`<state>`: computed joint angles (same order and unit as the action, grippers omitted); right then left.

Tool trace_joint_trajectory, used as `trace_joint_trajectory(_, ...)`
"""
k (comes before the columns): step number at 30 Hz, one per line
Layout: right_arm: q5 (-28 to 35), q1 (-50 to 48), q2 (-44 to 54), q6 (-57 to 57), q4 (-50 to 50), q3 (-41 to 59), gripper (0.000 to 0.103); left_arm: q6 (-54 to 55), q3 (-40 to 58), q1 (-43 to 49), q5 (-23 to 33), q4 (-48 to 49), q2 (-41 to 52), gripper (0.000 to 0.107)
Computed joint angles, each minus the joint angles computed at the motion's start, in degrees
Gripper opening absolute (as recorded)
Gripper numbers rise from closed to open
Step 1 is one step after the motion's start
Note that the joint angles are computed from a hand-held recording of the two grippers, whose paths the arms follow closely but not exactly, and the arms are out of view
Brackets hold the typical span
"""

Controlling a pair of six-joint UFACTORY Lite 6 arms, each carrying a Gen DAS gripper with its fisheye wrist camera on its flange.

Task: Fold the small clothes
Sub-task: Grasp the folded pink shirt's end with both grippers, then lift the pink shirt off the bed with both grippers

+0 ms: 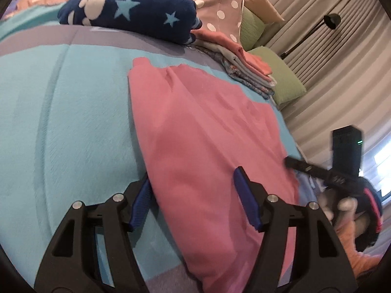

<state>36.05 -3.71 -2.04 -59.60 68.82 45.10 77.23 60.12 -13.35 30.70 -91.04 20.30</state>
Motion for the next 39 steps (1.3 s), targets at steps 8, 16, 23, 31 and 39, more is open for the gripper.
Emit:
trace_joint_trajectory(8, 4.81, 1.55, 13.13, -2.74, 1.66, 11.97, 0.049, -1.57, 8.10, -0.63, 1.23, 4.15, 6.50, 0.068)
trace_joint_trajectory(16, 0.36, 4.74, 15.57, -6.74, 4.55, 14.07, 0.049, -2.57, 16.37, -1.22, 1.24, 6.22, 12.79, 0.068)
trace_joint_trajectory(23, -4.62, 7.23, 14.90, -8.72, 5.99, 13.29, 0.049, 0.02, 15.77, -4.23, -4.96, 5.69, 11.82, 0.067)
trace_joint_trajectory(31, -6.51, 8.15, 14.79, -9.39, 6.48, 13.17, 0.047, 0.63, 15.63, -4.13, -5.02, 5.05, 11.74, 0.067)
trace_joint_trajectory(39, -16.28, 14.73, 7.68, 0.73, -4.76, 10.54, 0.018, -4.75, 14.04, -7.88, -12.31, 10.57, 7.73, 0.031)
